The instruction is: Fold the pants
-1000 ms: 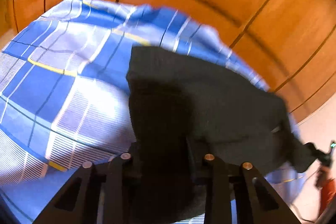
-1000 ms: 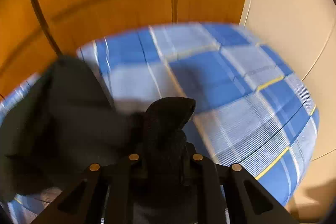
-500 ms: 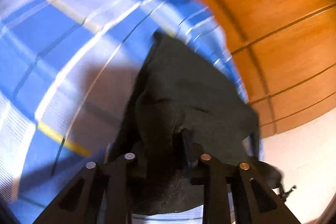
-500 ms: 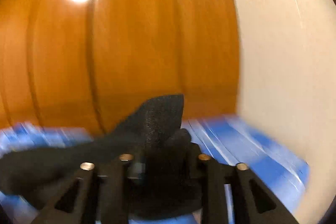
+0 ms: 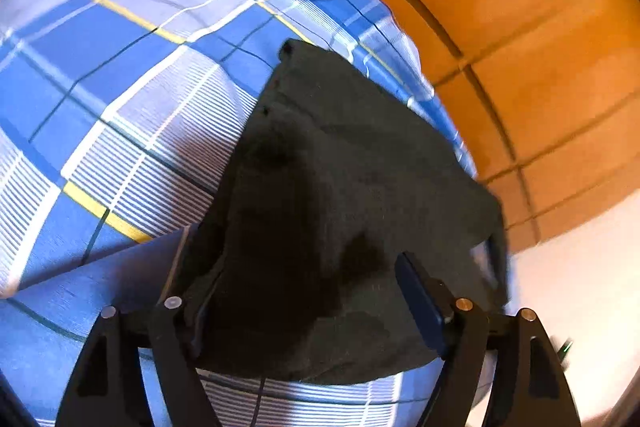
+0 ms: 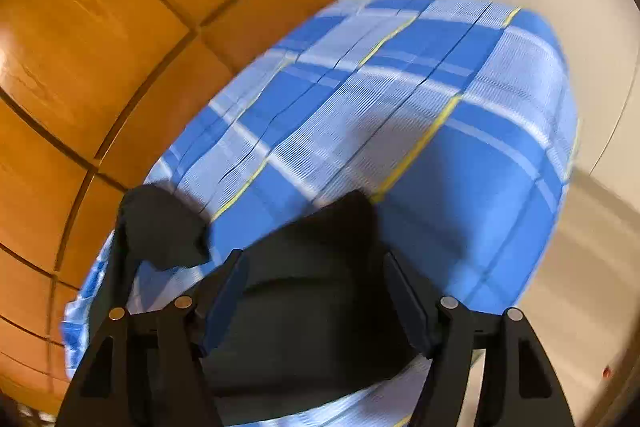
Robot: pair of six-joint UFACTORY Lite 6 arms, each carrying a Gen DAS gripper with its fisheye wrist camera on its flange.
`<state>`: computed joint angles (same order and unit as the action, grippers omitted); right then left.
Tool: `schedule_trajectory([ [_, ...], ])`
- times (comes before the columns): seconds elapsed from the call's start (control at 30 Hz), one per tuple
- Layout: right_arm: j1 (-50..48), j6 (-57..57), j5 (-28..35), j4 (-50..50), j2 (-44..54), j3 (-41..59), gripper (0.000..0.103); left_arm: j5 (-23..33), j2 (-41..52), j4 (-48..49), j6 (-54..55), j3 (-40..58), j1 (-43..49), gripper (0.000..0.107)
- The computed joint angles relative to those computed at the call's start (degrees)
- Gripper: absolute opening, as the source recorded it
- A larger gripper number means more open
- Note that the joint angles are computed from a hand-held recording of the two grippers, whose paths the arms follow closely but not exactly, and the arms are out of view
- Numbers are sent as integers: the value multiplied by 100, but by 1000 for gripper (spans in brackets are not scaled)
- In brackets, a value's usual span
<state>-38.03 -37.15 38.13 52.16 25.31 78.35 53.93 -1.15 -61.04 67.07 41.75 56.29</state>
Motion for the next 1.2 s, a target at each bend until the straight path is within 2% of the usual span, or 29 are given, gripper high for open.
schedule_trajectory([
  [0.13,651,2399,73,-2119,689,1013,72,-464,-134,333,-100,-26,-339,81],
  [0.23,1027,4197,147,-3917,1437,2178,72,-381,43,417,-250,153,-294,75],
  [0.3,1219,5063,441,-5011,2037,3082,72,-348,161,436,-318,246,-171,58],
  [0.33,1292,5340,623,-5265,2263,3395,72,-344,219,496,-357,284,-118,49],
  [0.37,1325,5436,935,-5280,2683,3945,72,-346,280,549,-402,315,-99,44],
  [0.43,1243,5123,1233,-4822,3148,4412,71,-195,362,515,-246,319,38,42],
  [0.47,1277,5098,1100,-4830,3131,4293,68,-174,360,520,-218,321,43,37],
  [0.53,1316,5044,824,-4981,2879,3928,31,-113,304,525,-151,322,40,30],
  [0.57,1261,4850,830,-4721,2837,3953,28,-102,260,512,-144,335,7,27],
  [0.6,1187,4690,874,-4412,2761,3999,17,-91,246,519,-175,364,-37,25],
  [0.63,1074,4391,998,-3944,2705,4149,12,-66,239,503,-180,389,-55,18],
  [0.7,930,3774,1135,-3033,2408,4418,11,104,317,414,-291,542,-19,6],
  [0.83,893,3294,1873,-1872,2237,5889,11,560,480,289,-402,825,255,6],
  [0.9,747,2798,1907,-1021,1725,5832,11,693,491,305,-404,892,365,6],
  [0.97,525,1984,1625,-67,1115,5156,11,843,520,217,-361,872,496,6],
  [1.03,180,1082,1356,729,356,4006,11,980,616,108,-288,840,638,6],
  [1.13,-379,181,1094,1105,-79,2528,11,1111,914,-21,-72,745,895,5],
  [1.2,-737,-295,931,1060,194,1715,12,1151,1154,14,48,699,1016,5],
])
